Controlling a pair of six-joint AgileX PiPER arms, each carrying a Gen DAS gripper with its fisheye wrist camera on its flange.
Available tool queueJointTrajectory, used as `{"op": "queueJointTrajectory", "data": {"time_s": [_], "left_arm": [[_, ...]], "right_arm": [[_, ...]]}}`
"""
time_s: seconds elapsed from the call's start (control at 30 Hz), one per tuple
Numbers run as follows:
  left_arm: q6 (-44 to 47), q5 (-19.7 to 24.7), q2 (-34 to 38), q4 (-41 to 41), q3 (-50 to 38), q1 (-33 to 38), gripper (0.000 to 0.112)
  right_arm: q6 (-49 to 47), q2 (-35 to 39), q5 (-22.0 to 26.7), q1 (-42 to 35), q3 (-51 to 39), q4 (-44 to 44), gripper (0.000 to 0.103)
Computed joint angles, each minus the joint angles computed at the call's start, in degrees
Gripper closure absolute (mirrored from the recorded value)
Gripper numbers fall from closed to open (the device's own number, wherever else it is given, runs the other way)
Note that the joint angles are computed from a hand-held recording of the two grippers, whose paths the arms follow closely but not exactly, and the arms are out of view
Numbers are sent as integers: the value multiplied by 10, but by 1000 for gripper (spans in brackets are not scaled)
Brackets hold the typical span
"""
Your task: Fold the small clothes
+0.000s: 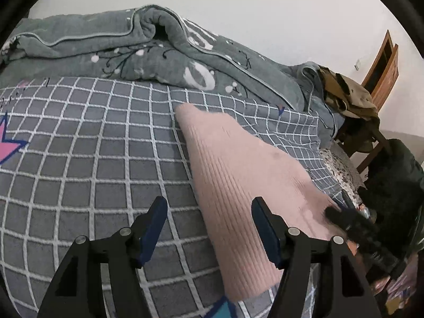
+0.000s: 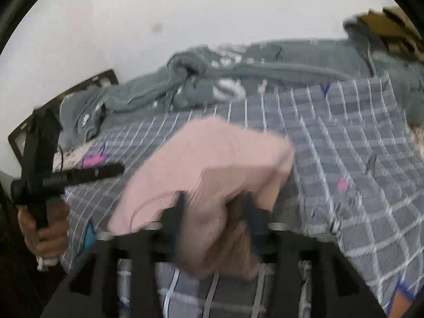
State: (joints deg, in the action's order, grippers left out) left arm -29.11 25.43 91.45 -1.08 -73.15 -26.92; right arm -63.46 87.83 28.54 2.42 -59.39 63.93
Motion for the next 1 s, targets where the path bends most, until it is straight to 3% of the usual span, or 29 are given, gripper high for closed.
{"op": "queueJointTrajectory", "data": {"time_s": [0.07, 0.2, 0.27, 0.3, 0.33, 0.4, 0.47, 0.53, 0.6, 0.67, 0.73, 0.87, 1.0], "left_arm": [[-3, 0, 4, 7, -3, 7, 48], [-45, -11, 12, 48, -2, 15, 48], [-34, -20, 14, 37, 2, 20, 48], [-30, -23, 15, 32, 4, 21, 48], [-30, -22, 15, 31, 4, 21, 48], [-27, -22, 11, 28, 10, 20, 48], [-36, -31, 3, 32, 22, 18, 48], [-14, -36, 0, -6, 29, 18, 48], [0, -30, 0, -34, 27, 14, 48], [-40, -18, -3, 10, 24, -1, 48], [-92, -9, -10, 73, 25, -21, 48], [-170, 17, -22, 158, 29, -57, 48], [-232, 21, -41, 200, 54, -82, 48]], "right_arm": [[28, 20, -35, 12, -28, -19, 38], [219, 117, -4, 12, -136, -159, 42], [235, 159, 40, 6, -179, -161, 67], [208, 168, 49, 3, -184, -140, 87], [158, 162, 41, 3, -177, -110, 94], [57, 128, 58, -22, -164, -14, 94], [36, 137, 107, -64, -171, 40, 94], [78, 170, 75, -56, -185, 1, 93], [164, 213, 62, -39, -210, -95, 91], [190, 198, 67, -45, -208, -112, 79], [167, 158, 74, -60, -178, -71, 62], [142, 57, 95, -75, -95, -45, 58], [128, 11, 94, -49, -37, -20, 55]]}}
